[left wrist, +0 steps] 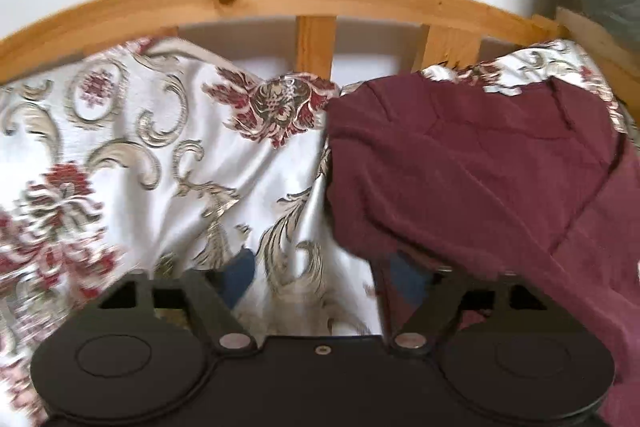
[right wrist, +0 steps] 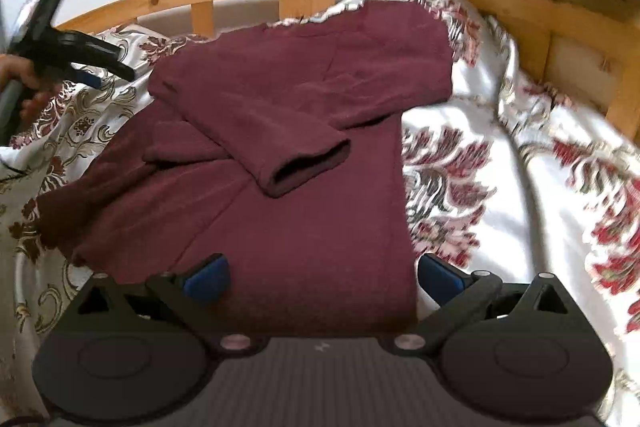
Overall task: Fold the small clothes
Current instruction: 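Lay the sleeve across the shirt back and open the left gripper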
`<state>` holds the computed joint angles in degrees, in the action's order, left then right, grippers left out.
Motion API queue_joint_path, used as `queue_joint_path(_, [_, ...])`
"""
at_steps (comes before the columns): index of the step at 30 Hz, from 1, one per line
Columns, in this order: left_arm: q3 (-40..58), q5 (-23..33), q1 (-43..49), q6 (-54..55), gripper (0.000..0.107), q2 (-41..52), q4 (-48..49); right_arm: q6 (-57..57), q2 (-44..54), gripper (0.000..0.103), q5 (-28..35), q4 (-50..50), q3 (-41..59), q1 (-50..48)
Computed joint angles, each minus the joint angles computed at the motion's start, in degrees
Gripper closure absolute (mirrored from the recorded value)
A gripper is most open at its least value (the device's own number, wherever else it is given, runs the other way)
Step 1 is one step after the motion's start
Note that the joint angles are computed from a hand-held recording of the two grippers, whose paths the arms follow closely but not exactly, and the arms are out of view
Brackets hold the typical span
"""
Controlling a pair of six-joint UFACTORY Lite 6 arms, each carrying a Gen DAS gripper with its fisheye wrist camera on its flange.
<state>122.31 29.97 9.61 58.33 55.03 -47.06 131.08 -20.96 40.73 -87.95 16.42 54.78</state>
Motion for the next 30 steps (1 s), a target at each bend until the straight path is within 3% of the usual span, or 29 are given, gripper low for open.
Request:
queue_joint_path(2, [-5.4, 3.7, 1.7, -0.8, 0.018, -5.1, 1.6, -2.8, 1.5, 0.0, 4.7, 3.9, 1.7, 3.0])
queue_joint_path(5, [-18.0, 4.4, 4.0, 2.0, 0.011, -14.7, 0.6, -8.6, 3.8, 0.0, 9.7, 9.6, 4.6, 5.4])
queue_joint_path(11, [-39.2, 5.7, 7.4, 19.9, 0.006, -30.7, -3.9, -16.7, 3.6, 0.0, 15.2, 15.0, 5.4, 10.1])
queue_joint_path(14, [-46.1, 8.6, 9.2, 30.1, 0.006, -35.6, -6.8, -18.3, 4.0, 0.0, 19.5, 17.7, 5.2, 12.5])
queue_joint_path(19, [-55.0, 13.2, 9.5, 44.1, 0.005, -40.9, -8.4, -22.8, -1.4, 0.0, 20.0, 21.7, 1.8, 15.8])
queue_joint_path(25, [-64.3, 6.3, 4.0, 56.0, 0.005, -43.3, -6.6, -32.1, -4.0, 0.0, 17.1, 23.9, -1.0, 14.9])
queue_joint_path(30, [-67.5, -2.5, -0.2, 54.8, 0.005, -41.5, -1.6, -33.8, -3.0, 0.0, 17.0, 21.0, -3.3, 15.4])
